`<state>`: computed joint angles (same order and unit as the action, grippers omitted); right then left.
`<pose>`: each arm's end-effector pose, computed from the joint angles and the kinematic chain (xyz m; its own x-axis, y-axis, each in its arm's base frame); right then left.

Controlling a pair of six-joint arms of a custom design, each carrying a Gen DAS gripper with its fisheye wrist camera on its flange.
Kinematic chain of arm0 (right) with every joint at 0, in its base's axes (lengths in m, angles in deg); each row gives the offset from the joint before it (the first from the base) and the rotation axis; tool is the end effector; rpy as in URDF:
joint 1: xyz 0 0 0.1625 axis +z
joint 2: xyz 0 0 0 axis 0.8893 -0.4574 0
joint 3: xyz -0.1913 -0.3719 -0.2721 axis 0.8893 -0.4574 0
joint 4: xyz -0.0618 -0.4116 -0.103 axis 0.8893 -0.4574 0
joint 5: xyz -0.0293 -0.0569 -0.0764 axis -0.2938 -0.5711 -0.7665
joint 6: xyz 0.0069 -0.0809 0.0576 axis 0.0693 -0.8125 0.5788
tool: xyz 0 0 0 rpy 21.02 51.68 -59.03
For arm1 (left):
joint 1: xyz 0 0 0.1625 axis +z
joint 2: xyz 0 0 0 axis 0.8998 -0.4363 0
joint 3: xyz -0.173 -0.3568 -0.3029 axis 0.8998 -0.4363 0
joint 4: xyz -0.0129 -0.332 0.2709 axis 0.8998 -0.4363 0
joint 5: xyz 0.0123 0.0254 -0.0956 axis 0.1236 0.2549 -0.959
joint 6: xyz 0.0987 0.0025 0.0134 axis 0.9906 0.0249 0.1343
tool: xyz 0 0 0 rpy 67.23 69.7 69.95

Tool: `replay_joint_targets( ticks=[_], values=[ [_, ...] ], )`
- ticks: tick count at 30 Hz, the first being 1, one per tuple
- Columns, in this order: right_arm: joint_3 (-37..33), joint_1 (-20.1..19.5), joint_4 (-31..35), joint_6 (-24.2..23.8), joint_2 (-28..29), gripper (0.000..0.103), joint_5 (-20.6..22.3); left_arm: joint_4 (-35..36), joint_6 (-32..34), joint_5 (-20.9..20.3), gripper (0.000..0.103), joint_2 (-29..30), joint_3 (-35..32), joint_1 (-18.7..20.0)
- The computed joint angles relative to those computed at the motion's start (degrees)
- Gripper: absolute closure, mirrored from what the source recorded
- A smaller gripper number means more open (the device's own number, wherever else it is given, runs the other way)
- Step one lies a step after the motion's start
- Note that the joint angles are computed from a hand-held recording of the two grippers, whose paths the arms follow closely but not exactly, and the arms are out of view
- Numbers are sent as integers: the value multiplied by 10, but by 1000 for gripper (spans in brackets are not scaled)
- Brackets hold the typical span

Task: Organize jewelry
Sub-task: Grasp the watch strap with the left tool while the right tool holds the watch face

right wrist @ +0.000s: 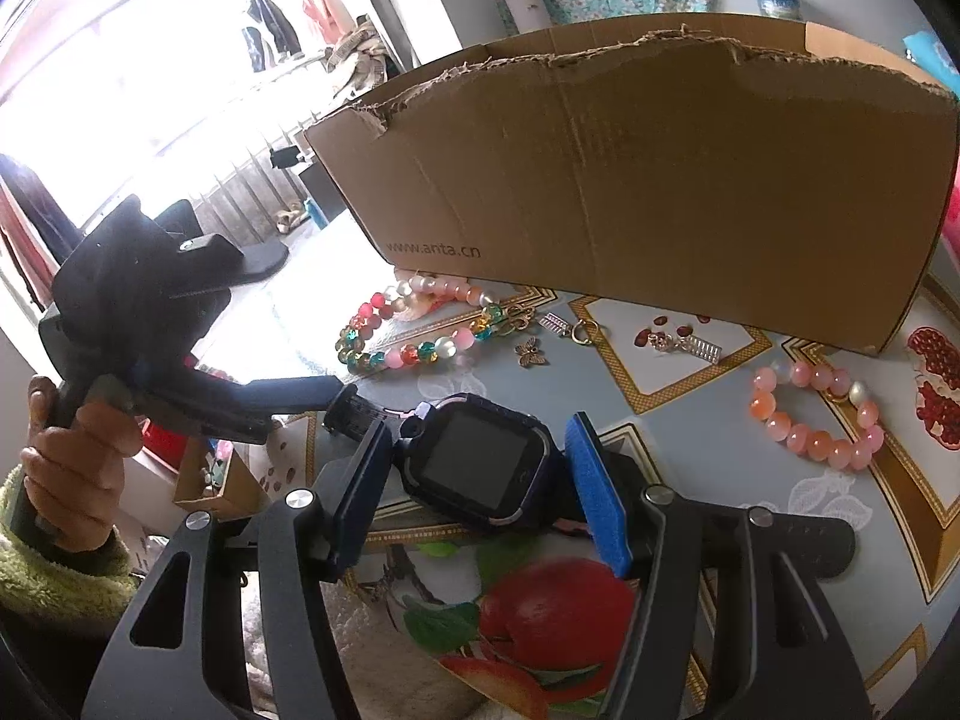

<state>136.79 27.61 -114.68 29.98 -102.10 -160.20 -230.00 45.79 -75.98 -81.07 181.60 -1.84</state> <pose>0.1270 -0.5789 0.2833 -0.9049 -0.3153 0.2858 -0.4139 0.8083 -0.4188 -0.2297 -0.6711 0.1086 -0.8981 -0.1125 0.4251 -0.1942 0.9688 -0.1539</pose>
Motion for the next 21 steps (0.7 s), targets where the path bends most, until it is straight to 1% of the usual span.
replay_joint_targets(
  ticks=[5, 8, 9, 15, 21],
  values=[
    [0, 3, -5, 0, 3, 44, -6, 29, 28, 51, 38, -12, 1, -13],
    [0, 4, -5, 1, 3, 44, -6, 68, 31, 93, 38, -20, -4, -19],
    [0, 4, -5, 2, 4, 44, -6, 72, 33, 93, 37, -21, -4, -17],
    [0, 3, -6, 4, 3, 44, -2, 79, 33, 64, 36, -8, -16, -14],
    [0, 1, -5, 6, 3, 44, 0, -8, -14, -24, 36, 6, -2, 12]
  ],
)
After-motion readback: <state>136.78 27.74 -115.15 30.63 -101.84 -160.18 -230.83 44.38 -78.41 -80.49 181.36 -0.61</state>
